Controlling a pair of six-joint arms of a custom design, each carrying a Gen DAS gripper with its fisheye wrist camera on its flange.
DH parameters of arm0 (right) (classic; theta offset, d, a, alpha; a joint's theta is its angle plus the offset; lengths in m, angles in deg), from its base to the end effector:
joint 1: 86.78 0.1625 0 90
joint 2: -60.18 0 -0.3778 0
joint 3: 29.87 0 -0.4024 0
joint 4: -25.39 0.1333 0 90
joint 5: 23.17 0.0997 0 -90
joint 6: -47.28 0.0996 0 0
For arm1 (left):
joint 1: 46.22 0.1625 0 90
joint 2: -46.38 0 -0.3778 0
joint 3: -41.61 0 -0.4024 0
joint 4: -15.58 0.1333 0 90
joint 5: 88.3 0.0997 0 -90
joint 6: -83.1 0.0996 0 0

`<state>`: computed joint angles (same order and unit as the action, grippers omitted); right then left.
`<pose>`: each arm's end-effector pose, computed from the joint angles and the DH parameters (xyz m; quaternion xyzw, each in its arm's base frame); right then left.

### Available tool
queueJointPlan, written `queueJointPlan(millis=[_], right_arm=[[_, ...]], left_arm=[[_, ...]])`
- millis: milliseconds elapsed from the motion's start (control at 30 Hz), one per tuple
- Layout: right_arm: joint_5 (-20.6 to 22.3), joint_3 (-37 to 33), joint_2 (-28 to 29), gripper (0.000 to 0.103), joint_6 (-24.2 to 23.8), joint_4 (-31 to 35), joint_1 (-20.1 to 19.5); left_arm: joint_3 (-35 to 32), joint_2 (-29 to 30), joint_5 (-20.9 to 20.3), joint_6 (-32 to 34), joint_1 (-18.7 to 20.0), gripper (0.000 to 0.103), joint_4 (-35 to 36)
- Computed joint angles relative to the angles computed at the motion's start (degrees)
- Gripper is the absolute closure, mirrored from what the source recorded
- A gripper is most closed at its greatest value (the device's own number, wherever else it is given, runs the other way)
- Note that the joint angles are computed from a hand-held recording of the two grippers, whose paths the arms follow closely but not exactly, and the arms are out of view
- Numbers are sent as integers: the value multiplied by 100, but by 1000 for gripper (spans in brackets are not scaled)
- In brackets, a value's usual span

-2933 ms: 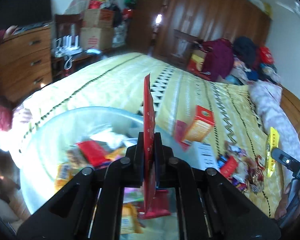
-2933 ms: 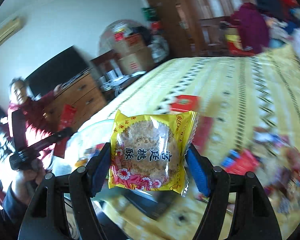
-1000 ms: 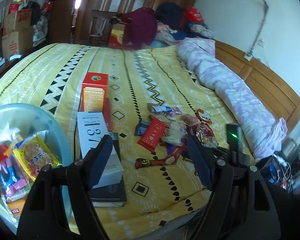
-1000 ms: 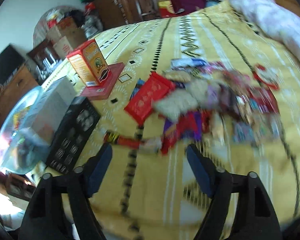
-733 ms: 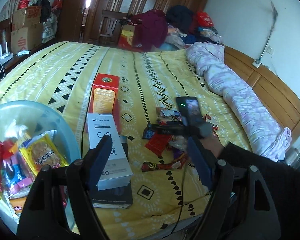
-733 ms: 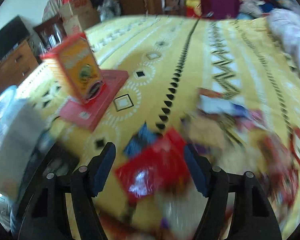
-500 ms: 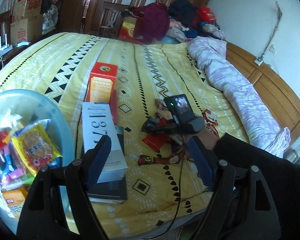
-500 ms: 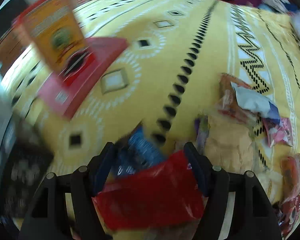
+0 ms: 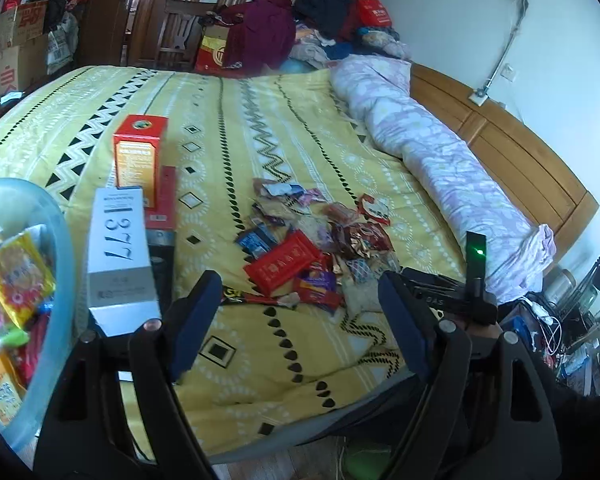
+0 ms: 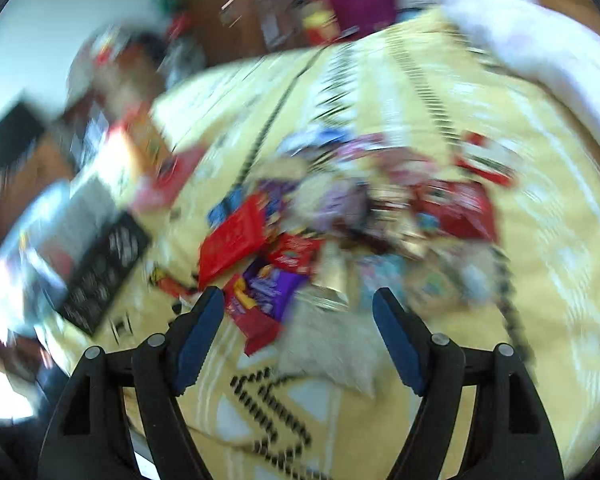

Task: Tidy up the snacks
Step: 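Move both open grippers back over the snack pile on the bed, then grasp the clear green-printed packet with the right gripper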

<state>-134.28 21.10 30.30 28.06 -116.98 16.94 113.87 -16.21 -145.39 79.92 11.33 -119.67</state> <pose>0.2930 -0.7895 0.1783 0.2210 -0.9218 0.2563 0.1889 -0.2176 -0.6916 0.4203 0.1470 0.9054 -0.3615 0.1671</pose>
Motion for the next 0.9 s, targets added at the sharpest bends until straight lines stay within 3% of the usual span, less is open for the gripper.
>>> queueJointPlan(millis=[67, 167, 233, 333, 400, 467, 600, 700, 733, 800, 900], right_arm=[[-114, 461, -303, 23, 288, -238, -58], [-267, 762, -511, 23, 1034, 9, -188], [-154, 765, -495, 23, 1127, 95, -232], [-27, 308, -180, 23, 800, 543, -240], [-359, -219, 201, 23, 554, 904, -170], [-639, -771, 539, 23, 674, 1305, -168], [9, -941, 632, 21, 1257, 1688, -217], [1297, -565, 318, 24, 696, 2536, -162], [1434, -398, 200, 24, 484, 2541, -125], [1298, -96, -22, 23, 91, 2211, -39], [437, -143, 38, 18, -351, 1614, 82]], left_arm=[[-20, 52, -18, -53, -26, 22, 112], [3, 96, -43, -117, -64, 22, 186], [17, 131, 30, -152, -99, 21, 221], [-3, 172, 59, -291, -114, 21, 390], [-14, 198, 146, -297, -139, 21, 466], [-43, 234, 208, -331, -160, 21, 510], [-166, 353, 245, -378, -187, 21, 582], [-190, 400, 272, -298, -198, 21, 512], [-185, 404, 278, -309, -192, 21, 514], [-148, 391, 301, -361, -181, 21, 532], [-83, 365, 346, -472, -170, 21, 606]])
